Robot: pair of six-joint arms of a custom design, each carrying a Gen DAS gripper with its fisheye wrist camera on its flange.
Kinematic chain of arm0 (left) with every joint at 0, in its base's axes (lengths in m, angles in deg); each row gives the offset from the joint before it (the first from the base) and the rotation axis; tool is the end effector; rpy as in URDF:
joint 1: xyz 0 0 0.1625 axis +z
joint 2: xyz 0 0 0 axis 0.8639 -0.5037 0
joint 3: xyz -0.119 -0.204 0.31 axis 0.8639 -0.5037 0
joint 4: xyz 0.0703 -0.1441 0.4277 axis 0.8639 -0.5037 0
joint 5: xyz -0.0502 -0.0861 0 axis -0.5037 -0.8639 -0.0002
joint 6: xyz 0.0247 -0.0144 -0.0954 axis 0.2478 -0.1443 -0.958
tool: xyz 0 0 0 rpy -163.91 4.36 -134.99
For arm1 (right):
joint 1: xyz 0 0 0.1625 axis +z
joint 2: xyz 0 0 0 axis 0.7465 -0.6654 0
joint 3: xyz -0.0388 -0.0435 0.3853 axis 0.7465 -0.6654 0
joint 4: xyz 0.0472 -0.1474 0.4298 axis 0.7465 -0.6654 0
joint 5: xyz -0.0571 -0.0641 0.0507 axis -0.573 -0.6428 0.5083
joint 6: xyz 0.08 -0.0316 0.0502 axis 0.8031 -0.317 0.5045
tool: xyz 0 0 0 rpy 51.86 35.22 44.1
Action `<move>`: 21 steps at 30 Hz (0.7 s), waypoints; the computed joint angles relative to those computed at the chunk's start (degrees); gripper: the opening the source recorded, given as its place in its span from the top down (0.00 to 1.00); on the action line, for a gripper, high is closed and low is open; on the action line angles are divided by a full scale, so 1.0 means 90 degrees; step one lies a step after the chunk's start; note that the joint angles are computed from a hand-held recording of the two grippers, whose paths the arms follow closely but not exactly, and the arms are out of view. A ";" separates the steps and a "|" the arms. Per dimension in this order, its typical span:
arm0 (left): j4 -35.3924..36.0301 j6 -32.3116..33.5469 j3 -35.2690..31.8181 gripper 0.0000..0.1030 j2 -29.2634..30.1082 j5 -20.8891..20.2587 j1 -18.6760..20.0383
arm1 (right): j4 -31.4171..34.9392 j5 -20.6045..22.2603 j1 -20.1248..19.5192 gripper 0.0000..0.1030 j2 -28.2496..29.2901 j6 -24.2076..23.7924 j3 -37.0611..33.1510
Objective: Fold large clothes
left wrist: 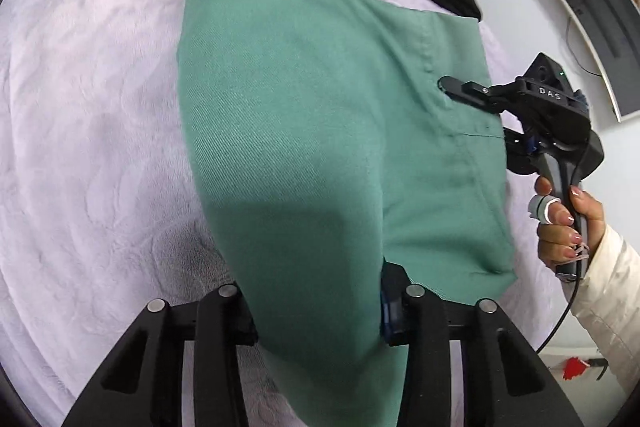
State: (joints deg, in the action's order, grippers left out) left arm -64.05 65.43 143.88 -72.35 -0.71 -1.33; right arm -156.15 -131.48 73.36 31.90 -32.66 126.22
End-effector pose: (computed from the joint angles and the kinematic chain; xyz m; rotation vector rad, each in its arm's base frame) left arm -0.0183 -0.3367 0.4247 0.5754 2.7766 0.0357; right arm 0.3545 -0.3398 -0.0087 0.5200 2.7671 -0.6281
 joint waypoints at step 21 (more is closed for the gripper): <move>0.4326 -0.0100 -0.2012 0.55 -0.1773 0.0230 -0.0137 | -0.0604 -0.0655 0.2923 0.82 0.1820 0.3014 -0.1331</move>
State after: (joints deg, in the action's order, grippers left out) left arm -25.11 64.53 125.77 -88.31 1.37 -2.56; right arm -161.58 -137.38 99.67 48.28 -5.53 114.24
